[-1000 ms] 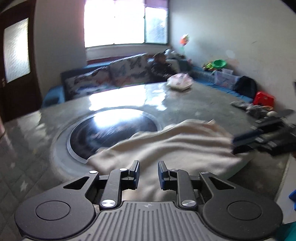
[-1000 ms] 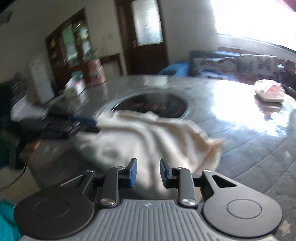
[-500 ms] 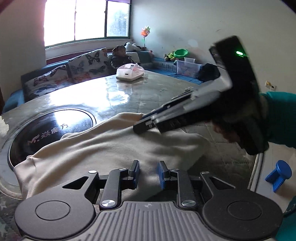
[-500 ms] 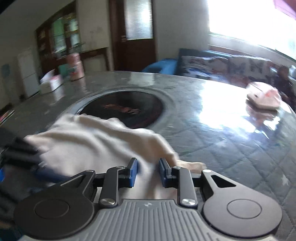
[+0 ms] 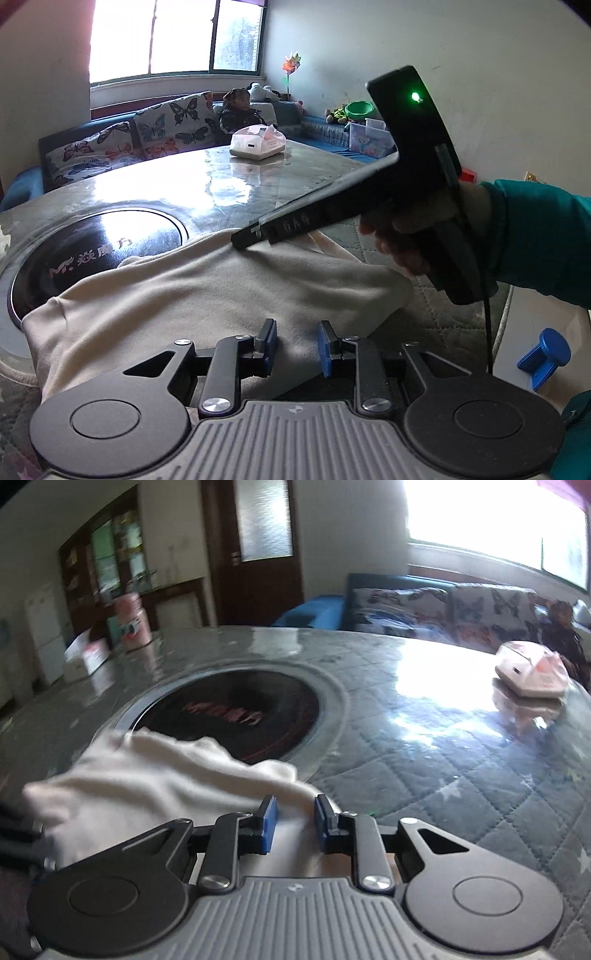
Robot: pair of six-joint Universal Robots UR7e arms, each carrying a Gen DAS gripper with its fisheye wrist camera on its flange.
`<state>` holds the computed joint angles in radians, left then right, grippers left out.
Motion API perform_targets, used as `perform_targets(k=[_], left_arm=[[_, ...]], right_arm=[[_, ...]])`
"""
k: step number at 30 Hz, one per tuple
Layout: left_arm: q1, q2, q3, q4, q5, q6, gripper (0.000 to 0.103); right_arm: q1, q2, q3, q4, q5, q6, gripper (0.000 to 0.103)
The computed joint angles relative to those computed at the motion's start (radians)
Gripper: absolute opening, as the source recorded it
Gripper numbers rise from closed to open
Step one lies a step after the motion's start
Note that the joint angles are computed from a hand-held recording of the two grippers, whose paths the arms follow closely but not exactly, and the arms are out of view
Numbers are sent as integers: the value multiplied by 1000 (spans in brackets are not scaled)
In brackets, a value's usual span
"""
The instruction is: Fold clothes
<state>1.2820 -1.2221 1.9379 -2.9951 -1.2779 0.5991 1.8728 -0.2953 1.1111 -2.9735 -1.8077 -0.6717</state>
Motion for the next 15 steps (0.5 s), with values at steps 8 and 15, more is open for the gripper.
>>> perform_targets(k=[8, 15], left_arm=[[0, -29, 8, -69, 12, -12, 27], [16, -33, 11, -88, 100, -55, 26]], right_arm=[[15, -91, 153, -43, 51, -52, 22], [17, -152, 297, -102, 66, -74, 27]])
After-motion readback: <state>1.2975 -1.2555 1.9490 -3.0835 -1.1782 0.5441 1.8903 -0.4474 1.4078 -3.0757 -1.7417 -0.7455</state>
